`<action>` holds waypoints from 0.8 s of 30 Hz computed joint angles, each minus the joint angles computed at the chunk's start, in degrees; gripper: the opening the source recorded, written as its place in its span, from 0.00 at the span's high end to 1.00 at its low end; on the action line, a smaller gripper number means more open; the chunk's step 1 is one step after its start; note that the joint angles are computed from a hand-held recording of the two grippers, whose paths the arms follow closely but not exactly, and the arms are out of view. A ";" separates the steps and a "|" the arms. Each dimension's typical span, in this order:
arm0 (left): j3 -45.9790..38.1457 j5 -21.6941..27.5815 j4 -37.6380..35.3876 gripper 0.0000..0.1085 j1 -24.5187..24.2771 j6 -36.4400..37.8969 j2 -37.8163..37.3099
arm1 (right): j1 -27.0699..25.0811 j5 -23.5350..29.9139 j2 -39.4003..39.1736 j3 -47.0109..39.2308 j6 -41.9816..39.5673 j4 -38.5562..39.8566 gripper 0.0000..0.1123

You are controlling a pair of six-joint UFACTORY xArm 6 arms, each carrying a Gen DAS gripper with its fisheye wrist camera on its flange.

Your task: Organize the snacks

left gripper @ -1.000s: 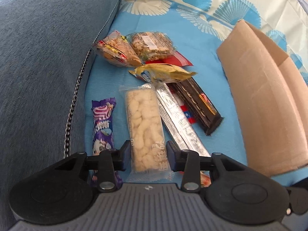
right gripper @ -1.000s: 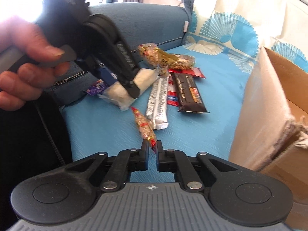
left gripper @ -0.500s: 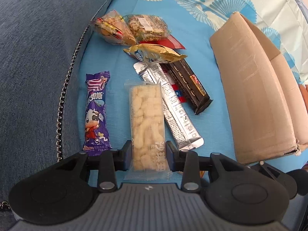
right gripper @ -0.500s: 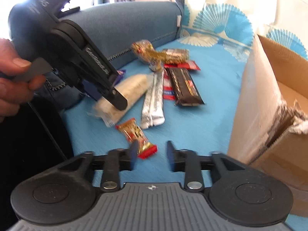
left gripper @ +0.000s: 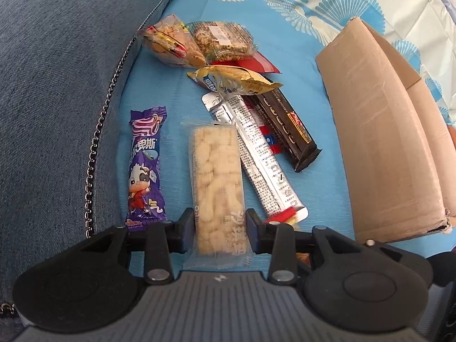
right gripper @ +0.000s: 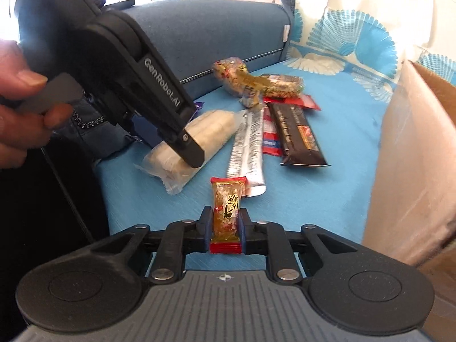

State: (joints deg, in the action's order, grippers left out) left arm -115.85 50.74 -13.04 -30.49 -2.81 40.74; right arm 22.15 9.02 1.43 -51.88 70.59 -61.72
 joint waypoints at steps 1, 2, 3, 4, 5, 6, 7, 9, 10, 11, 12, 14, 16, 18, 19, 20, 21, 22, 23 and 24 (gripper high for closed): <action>-0.28 0.02 0.51 0.61 -0.15 -0.13 0.21 | 0.15 0.70 -0.66 0.37 0.04 0.58 0.84; -0.54 0.00 0.97 0.61 -0.29 -0.18 0.42 | 0.25 1.31 -1.51 0.85 0.38 0.95 0.84; -0.61 0.02 1.23 0.61 -0.34 -0.02 0.49 | 0.48 2.38 -2.34 1.17 0.90 1.04 0.84; -0.73 0.02 1.51 0.61 -0.42 -0.02 0.61 | 0.95 3.92 -3.13 1.42 0.94 1.50 0.84; -0.78 -0.09 1.75 0.61 -0.49 -0.05 0.69 | 1.34 5.06 -3.81 1.77 0.31 2.35 0.84; -0.66 -0.24 1.98 0.60 -0.55 -0.02 0.65 | 1.73 5.78 -4.42 2.24 -1.05 3.81 0.84; -0.43 -0.42 1.96 0.60 -0.59 0.25 0.55 | 2.16 6.53 -4.77 2.60 -2.80 5.49 0.84; 0.15 -0.77 2.02 0.61 -0.70 0.82 0.24 | 3.41 9.47 -4.65 2.48 -5.71 7.74 0.84; 0.69 -1.02 1.87 0.61 -0.72 1.21 -0.11 | 3.89 10.74 -4.31 2.22 -6.83 8.71 0.84; 1.27 -1.29 1.40 0.61 -0.70 1.91 -0.48 | 4.21 11.72 -4.05 2.07 -7.36 9.54 0.83; 1.81 -1.49 0.69 0.61 -0.66 2.90 -0.82 | 4.23 11.98 -3.85 1.91 -6.59 9.29 0.83; 2.41 -1.20 -0.90 0.61 -0.66 5.46 -1.28 | 3.98 11.89 -3.64 1.63 -6.07 9.59 0.83; 2.69 -0.76 -1.75 0.62 -0.75 7.41 -1.52 | 3.55 11.23 -3.76 1.94 -6.45 10.63 0.82; 2.37 -0.05 -1.89 0.62 -0.89 8.16 -1.30 | 3.30 10.71 -3.90 2.23 -6.43 11.21 0.81; 2.00 0.33 -1.79 0.62 -0.90 8.14 -1.05 | 3.25 10.61 -3.98 2.33 -6.38 11.31 0.81; 1.15 1.16 -1.55 0.62 -0.95 7.92 -0.51 | 3.22 10.57 -3.97 2.34 -6.30 11.23 0.81; 0.50 1.82 -1.21 0.62 -0.98 7.76 -0.10 | 3.23 10.53 -4.02 2.39 -6.15 10.98 0.81; -0.22 2.37 -0.65 0.62 -1.12 7.43 0.36 | 3.15 10.44 -3.82 2.19 -6.31 10.90 0.81; -0.76 2.74 -0.13 0.62 -1.25 7.23 0.76 | 3.13 10.41 -3.69 2.05 -6.33 10.63 0.81; -1.05 2.85 0.35 0.61 -1.34 7.13 0.97 | 3.20 10.45 -3.70 2.03 -6.17 10.08 0.82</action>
State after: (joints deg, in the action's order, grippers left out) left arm -116.90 53.59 -12.70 -31.83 4.32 41.71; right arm 25.36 19.47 -2.26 -49.85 64.42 -51.64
